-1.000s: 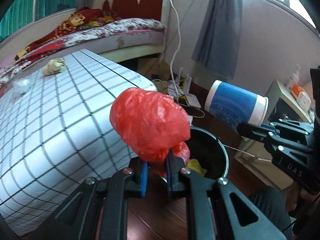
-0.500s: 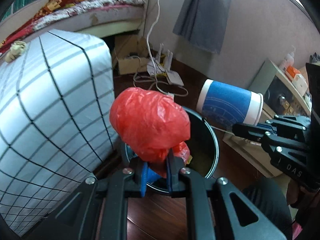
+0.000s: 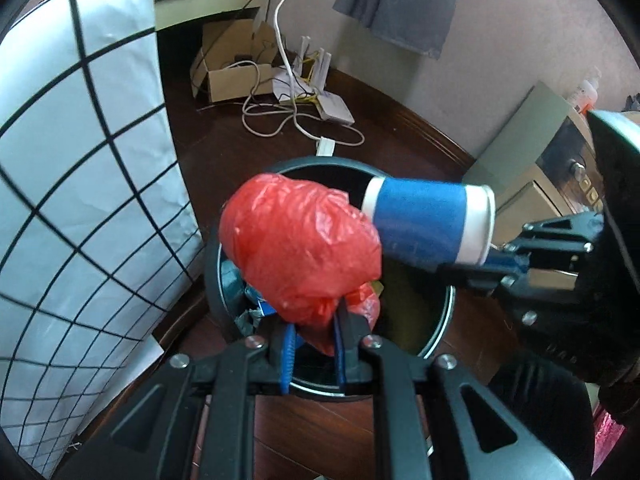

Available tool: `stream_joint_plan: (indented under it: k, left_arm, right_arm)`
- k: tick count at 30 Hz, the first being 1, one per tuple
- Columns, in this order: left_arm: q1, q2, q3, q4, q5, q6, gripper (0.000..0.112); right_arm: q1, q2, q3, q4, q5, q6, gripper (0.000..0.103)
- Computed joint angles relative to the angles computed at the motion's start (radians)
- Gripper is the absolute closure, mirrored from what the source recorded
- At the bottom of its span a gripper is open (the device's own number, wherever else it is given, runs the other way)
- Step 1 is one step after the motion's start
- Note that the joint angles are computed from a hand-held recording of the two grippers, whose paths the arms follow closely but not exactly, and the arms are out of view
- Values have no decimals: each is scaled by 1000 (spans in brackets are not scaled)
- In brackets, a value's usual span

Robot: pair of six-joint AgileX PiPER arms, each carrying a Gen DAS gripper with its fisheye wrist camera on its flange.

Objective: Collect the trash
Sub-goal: 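Carry the red bag and paper cup over the black bin, then open both tools to drop the red bag and paper cup into the bin, then move both tools back over the table toward the clear bag and beige paper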

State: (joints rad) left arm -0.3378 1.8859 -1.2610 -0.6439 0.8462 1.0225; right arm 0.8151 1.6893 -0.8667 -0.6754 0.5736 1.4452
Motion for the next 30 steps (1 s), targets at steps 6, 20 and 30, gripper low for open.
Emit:
stream_joint_plan:
  k: [6,20,30]
  left_arm:
    - [12,47,-37,-23,25,2,80]
    - [73,-47,169,25,-276,-80,12]
    - [112,-112,216,7,-290,-63,12]
  right_arm:
    - [-78,50,-27,115,-64,-181,99]
    - [-55,70,17,-9,94,122,3]
    - [-5,86,-22,-32,131,199,2]
